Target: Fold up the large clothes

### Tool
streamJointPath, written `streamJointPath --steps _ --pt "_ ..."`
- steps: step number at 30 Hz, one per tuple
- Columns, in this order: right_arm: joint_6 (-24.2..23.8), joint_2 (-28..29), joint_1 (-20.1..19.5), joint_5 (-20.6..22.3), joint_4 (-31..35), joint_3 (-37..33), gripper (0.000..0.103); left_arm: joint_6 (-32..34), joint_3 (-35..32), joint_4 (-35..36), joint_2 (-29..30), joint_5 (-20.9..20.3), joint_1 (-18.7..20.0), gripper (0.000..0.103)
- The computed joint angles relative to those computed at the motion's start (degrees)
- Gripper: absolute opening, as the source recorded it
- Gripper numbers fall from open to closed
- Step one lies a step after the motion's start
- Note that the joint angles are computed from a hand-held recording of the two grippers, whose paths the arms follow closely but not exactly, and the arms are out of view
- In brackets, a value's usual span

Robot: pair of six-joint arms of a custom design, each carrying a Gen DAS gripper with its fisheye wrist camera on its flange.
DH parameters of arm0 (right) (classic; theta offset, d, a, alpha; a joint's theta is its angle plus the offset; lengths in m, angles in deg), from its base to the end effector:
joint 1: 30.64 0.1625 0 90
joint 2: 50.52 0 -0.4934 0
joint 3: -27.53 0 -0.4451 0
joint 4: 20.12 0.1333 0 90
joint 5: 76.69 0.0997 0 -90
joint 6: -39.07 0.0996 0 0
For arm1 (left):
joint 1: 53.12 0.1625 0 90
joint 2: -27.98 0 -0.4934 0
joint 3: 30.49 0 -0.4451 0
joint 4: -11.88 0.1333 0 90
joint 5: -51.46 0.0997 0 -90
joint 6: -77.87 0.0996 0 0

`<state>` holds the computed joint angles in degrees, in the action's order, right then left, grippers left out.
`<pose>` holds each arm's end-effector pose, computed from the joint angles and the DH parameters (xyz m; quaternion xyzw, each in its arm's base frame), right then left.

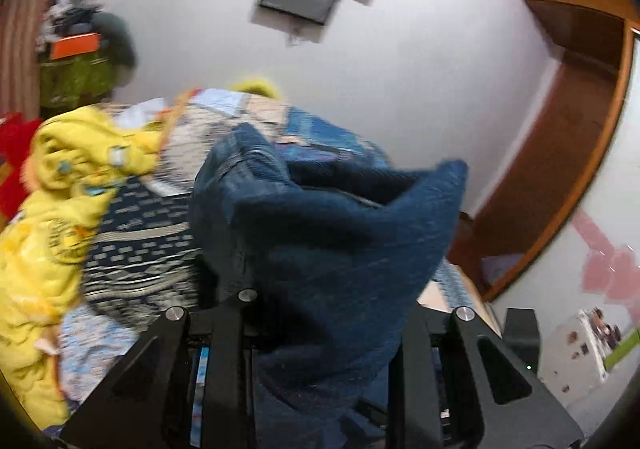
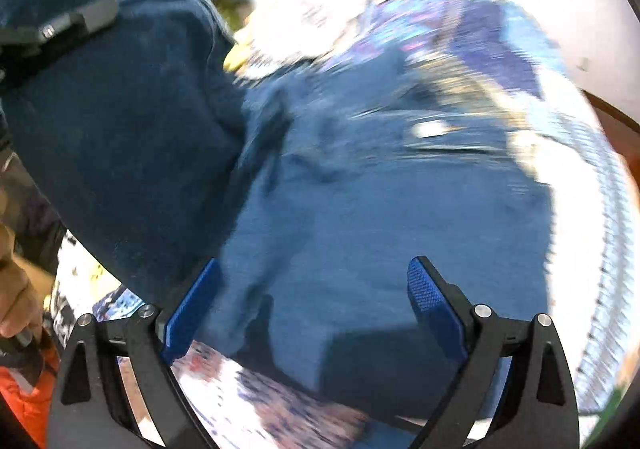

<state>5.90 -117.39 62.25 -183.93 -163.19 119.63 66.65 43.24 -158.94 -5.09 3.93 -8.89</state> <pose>0.1404 -0.7229 0.3890 0.2627 -0.9237 0.1916 0.2026 -0.4869 -0.7538 0.1499 0.1412 0.8729 -0.4435 0.1463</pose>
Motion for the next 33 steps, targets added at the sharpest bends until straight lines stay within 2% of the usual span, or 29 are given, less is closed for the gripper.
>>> streamJointPath --steps 5,10,15,18,20,23,29,31,33 --pt "1.2 -5.7 -2.8 -2.7 -8.2 3.0 0.094 5.0 -7.1 3.7 6.2 -5.8 -1.5 0.024" --pt "2.9 -10.7 -6.1 -2.9 -11.5 5.7 0.094 5.3 -12.8 20.0 12.2 -8.7 -2.0 0.024" --pt "5.2 -13.4 -8.6 -3.1 -11.5 7.0 0.094 6.5 -12.5 29.6 14.2 -8.2 -2.2 0.025" --pt "6.9 -14.3 -9.7 -2.4 -10.6 7.5 0.094 7.5 -11.3 29.0 13.9 -8.0 -2.5 0.031" --pt "7.9 -15.2 -10.1 -1.7 -9.9 8.2 0.094 7.6 -11.3 30.9 13.4 -9.1 -2.7 0.048" --pt "7.9 -16.8 -10.0 -0.5 -9.8 9.4 0.094 7.0 -10.2 32.3 12.0 -11.9 -3.1 0.064" --pt "5.8 -17.0 -8.8 1.0 -10.9 9.8 0.093 6.0 -6.0 30.2 8.0 -11.7 -4.2 0.066" --pt "5.3 -16.0 -7.9 0.6 -11.1 9.1 0.093 5.8 -3.8 27.9 6.2 -9.6 -4.5 0.068" --pt "4.6 -15.3 -7.3 1.1 -11.5 8.9 0.093 5.5 -1.5 25.4 4.4 -6.0 -4.7 0.075"
